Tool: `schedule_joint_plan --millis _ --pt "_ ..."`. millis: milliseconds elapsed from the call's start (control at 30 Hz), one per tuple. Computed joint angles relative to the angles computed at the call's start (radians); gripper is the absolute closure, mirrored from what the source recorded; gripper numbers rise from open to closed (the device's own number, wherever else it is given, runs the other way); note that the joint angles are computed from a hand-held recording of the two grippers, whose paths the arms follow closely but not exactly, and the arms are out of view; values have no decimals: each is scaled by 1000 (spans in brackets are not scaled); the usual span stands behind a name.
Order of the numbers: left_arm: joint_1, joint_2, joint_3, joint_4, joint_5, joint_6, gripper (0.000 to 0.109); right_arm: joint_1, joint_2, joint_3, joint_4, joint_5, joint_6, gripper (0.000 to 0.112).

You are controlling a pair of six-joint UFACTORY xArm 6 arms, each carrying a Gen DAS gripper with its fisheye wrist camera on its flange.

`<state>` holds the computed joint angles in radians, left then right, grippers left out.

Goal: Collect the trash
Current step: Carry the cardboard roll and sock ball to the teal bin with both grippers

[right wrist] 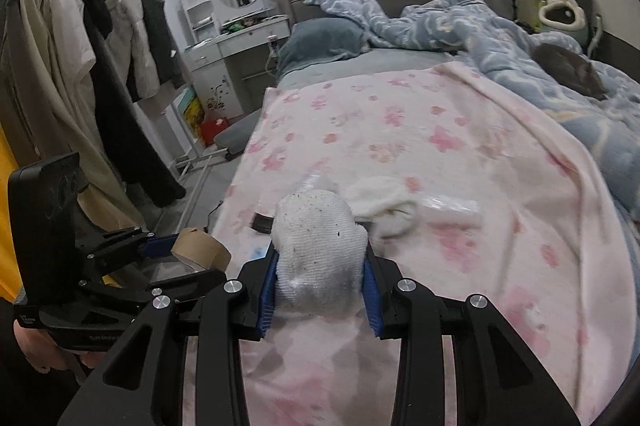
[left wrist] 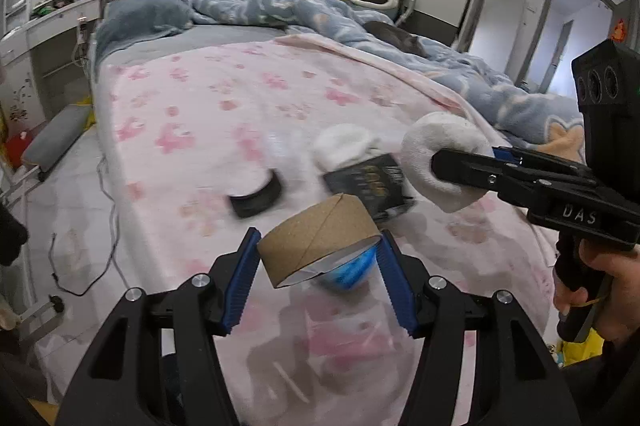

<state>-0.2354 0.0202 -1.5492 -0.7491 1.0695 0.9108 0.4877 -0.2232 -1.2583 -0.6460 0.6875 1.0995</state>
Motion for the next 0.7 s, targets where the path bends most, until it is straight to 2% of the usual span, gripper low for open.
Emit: schedule_joint_plan --millis 233,467,700 --pt "78 54 -54 31 21 16 47 16 171 -178 49 -20 -73 76" --pt "145 137 -125 120 64 -9 46 39 371 -405 158 -21 -195 76" --pt "198 225 -202 235 110 -57 46 70 580 -680 283 57 -344 76"
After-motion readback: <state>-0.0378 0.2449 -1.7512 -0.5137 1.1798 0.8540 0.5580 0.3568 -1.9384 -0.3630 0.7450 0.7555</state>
